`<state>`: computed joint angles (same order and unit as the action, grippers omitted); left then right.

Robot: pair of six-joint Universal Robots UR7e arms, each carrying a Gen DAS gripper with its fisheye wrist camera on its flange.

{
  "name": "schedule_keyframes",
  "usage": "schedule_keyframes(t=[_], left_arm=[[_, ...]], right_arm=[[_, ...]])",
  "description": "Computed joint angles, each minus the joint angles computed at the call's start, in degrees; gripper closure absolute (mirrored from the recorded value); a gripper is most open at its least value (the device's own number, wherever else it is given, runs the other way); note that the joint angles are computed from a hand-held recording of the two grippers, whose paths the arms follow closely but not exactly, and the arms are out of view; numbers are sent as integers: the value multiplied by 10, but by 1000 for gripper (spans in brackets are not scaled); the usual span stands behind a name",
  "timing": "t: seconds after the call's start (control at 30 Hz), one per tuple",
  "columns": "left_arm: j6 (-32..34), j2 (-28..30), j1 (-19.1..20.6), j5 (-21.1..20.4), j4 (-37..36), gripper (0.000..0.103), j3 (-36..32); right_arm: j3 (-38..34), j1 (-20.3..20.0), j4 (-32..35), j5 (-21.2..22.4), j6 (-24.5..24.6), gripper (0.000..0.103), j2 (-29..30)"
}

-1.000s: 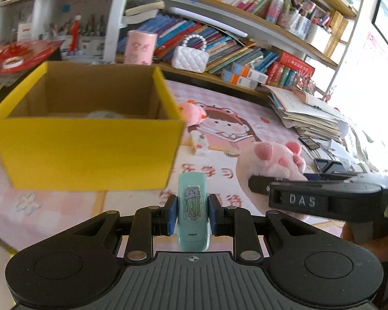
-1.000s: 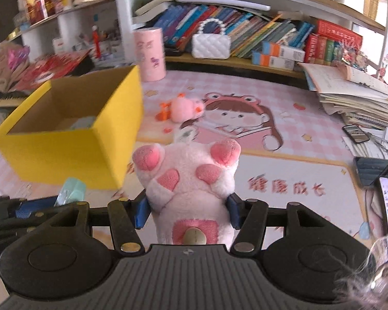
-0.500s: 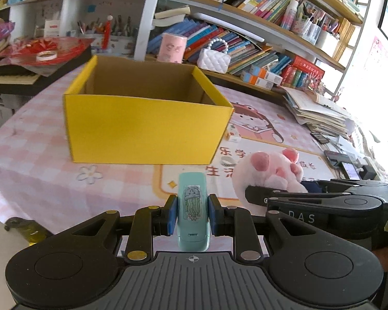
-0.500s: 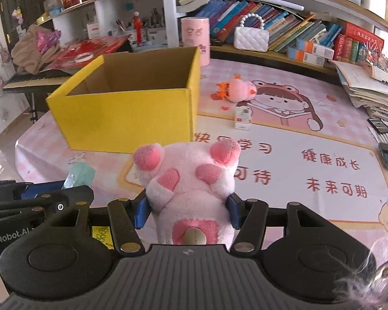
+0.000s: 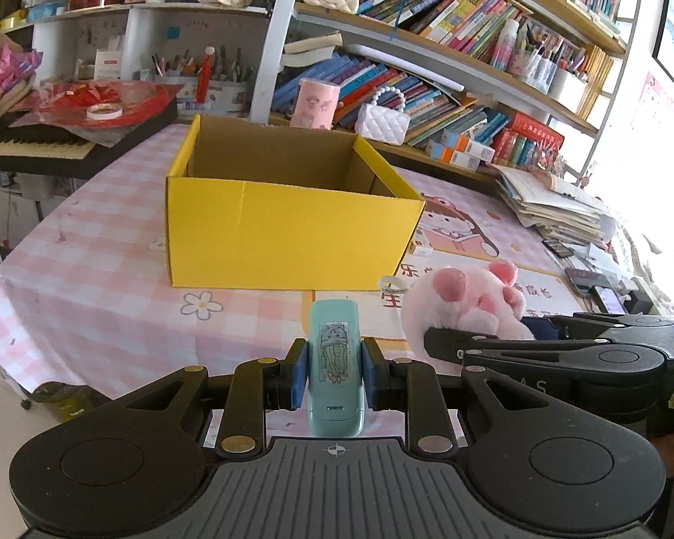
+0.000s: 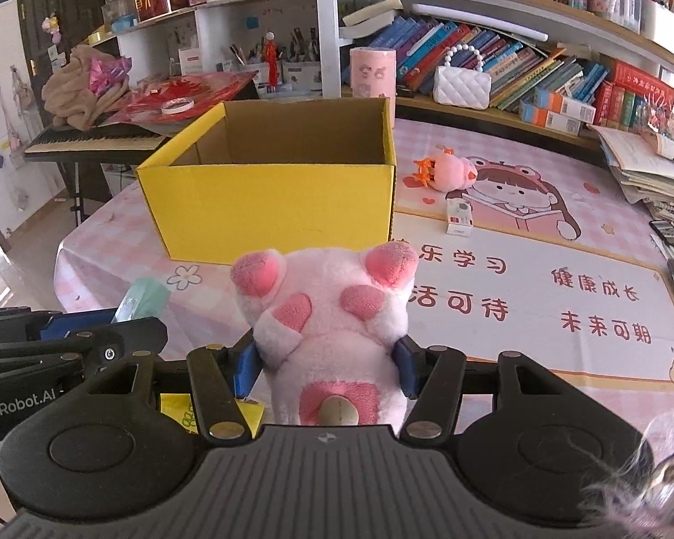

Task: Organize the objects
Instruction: 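Carry the mint-green object and plush pig over the yellow box with both tools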

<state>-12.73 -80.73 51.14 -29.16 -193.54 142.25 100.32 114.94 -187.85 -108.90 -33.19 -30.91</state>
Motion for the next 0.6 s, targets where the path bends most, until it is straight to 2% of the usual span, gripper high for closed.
schedule_keyframes(t=[0.2,0.3,0.43,0.6], left_arm=[[-5,-13,-9,15,-3,80,12],[2,-14,-9,17,-17,80,10],[35,-7,-2,15,-53,80,-5],[105,14,16,8,-108,80,-45]], right_arm=[[7,5,-10,-1,-3,48,0],[10,8,-36,4,-16,48,2],[4,10,-65,16,-36,48,8],[-32,14,-70,37,-42,48,21]])
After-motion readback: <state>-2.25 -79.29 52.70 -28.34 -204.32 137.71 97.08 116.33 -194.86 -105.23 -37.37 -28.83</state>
